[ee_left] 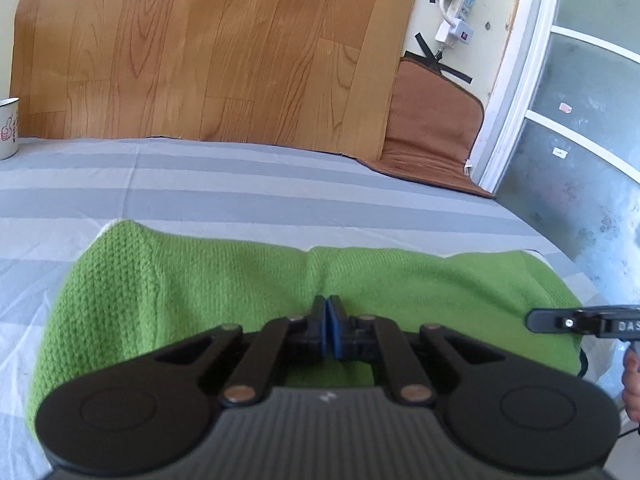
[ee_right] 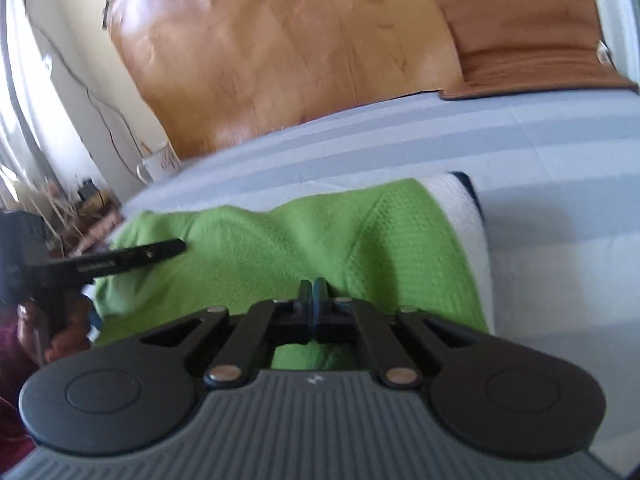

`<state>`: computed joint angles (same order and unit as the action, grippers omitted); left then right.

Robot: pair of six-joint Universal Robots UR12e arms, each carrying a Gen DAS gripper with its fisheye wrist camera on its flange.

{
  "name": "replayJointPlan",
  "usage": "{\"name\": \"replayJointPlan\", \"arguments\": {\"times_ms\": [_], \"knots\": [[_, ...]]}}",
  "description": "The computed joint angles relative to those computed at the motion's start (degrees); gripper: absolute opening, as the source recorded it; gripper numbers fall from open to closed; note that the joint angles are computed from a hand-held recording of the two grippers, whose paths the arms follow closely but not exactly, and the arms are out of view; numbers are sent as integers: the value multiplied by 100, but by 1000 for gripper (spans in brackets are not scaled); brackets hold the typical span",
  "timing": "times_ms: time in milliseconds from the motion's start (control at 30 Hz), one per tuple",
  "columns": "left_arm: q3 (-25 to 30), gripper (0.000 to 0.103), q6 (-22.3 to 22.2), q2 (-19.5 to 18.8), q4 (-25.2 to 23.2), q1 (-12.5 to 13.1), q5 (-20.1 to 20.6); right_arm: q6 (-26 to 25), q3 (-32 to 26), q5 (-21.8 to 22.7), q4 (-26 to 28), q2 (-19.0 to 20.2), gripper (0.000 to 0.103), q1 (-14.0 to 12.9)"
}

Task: Fold small clothes
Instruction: 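Fold the sweater over with both grippers and press it flat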

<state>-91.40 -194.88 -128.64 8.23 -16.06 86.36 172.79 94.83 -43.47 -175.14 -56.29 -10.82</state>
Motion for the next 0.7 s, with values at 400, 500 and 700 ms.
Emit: {"name": "replayJointPlan", "arguments": {"times_ms": [400, 500, 700], "knots": [[-711, 25, -712, 616, 680, 218, 73, 2708, 300, 407, -1143, 111, 56, -386], [-515, 13, -794, 490, 510, 210, -340, 2586, 292, 241, -847, 72, 56, -301], [22, 3, -841, 154, 118, 165, -1074, 2427, 510, -23, -914, -150, 57, -412]]}}
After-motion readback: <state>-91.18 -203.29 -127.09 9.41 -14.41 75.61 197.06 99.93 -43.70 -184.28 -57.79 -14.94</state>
